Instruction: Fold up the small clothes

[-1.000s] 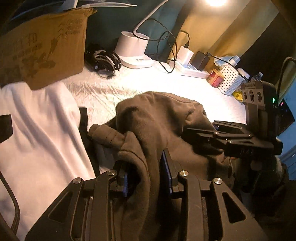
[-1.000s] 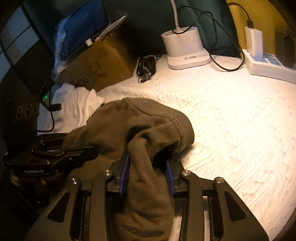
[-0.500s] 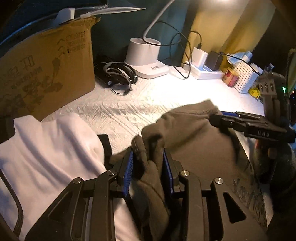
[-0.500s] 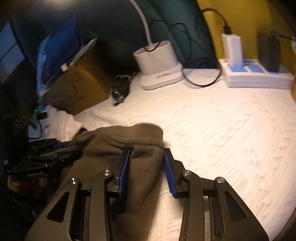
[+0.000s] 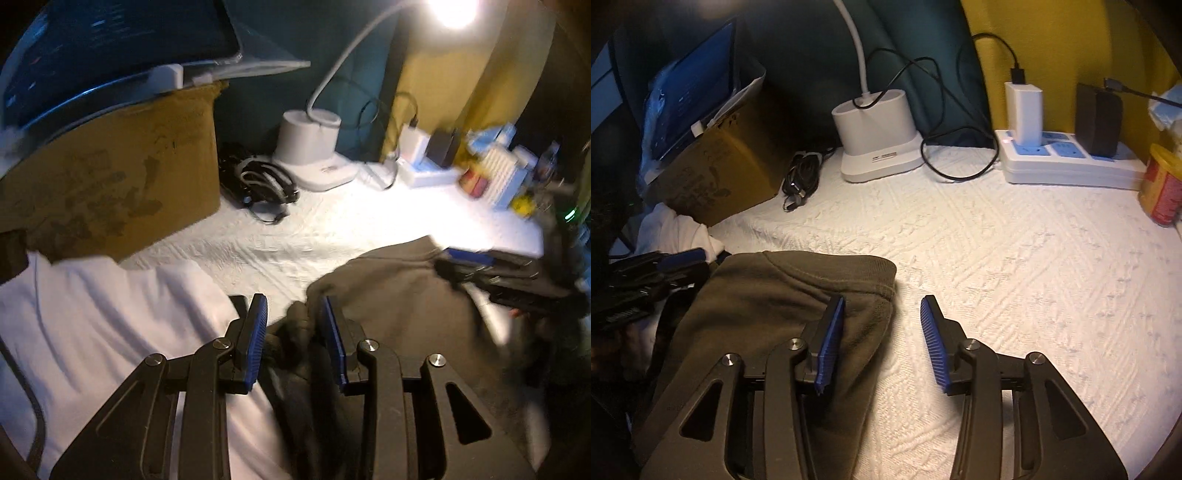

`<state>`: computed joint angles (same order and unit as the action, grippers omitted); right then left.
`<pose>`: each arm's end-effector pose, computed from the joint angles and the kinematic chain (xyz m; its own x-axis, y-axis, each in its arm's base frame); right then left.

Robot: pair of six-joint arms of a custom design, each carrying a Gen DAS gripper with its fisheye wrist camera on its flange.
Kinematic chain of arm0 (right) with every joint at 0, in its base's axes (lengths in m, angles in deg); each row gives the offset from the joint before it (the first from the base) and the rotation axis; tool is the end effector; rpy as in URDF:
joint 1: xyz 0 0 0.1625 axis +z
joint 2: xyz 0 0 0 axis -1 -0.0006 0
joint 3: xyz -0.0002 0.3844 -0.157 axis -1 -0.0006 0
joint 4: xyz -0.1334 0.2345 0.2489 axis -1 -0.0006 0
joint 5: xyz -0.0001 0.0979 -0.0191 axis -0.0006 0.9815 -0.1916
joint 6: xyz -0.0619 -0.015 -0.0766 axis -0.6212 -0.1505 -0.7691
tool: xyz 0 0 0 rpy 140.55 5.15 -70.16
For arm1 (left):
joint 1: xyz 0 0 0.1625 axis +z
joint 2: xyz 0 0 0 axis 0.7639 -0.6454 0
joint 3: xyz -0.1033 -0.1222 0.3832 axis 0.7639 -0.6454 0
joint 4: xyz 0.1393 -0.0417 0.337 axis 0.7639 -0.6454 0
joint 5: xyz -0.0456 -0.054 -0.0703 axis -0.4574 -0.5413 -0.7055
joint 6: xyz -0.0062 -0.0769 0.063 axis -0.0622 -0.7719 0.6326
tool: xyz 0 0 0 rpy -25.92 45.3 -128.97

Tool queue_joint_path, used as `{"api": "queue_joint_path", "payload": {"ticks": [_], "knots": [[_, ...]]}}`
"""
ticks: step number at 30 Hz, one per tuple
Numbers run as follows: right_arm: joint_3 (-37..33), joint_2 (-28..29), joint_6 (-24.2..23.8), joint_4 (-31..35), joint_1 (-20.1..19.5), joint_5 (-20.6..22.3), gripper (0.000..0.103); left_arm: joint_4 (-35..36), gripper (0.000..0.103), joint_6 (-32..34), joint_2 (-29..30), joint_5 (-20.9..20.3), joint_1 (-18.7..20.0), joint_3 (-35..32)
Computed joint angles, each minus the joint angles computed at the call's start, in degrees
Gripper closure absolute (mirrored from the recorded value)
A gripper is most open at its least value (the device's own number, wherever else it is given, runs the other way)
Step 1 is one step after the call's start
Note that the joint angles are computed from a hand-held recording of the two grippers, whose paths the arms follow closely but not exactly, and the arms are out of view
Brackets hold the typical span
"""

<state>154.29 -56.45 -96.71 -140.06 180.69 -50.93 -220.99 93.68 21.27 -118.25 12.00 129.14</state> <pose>0.1205 -0.6921 0.0982 -0.8212 -0.3717 0.4329 -0.5304 0.7770 -0.3390 -0.1300 -0.6454 0.1669 -0.8025 0.2319 -0.5498 0.4924 0.7779 -0.3905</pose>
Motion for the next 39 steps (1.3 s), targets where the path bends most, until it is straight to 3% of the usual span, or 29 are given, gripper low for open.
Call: {"api": "queue_joint_path", "payload": {"ticks": [2,13,21,30,39], "knots": [[0.7,-0.3,-0.2,-1.0,0.1,-0.5,0.059,0.7,0.071,-0.9,-1.9,-3.3,-0.4,1.9],[6.3,-3.2,-1.0,-4.8,0.5,-2.3,0.056,5.9,0.071,-6.1,-5.4,-5.3,-3.7,8.6],[13.5,-6.6,-0.8,-7.7,0.9,-3.1,0.056,6.4,0.071,-8.2,-7.9,-3.1,-5.7,14.9],[21.5,-9.0,-1.5,-12.7,1.0,-4.2,0.056,-1.9,0.069,-6.8,-7.7,0.1,-6.3,20.2],[30.3,-12.1,-0.5,-18.3,0.0,-2.0,0.056,-7.7,0.069,-4.7,-7.7,1.1,-6.6,23.1]]}}
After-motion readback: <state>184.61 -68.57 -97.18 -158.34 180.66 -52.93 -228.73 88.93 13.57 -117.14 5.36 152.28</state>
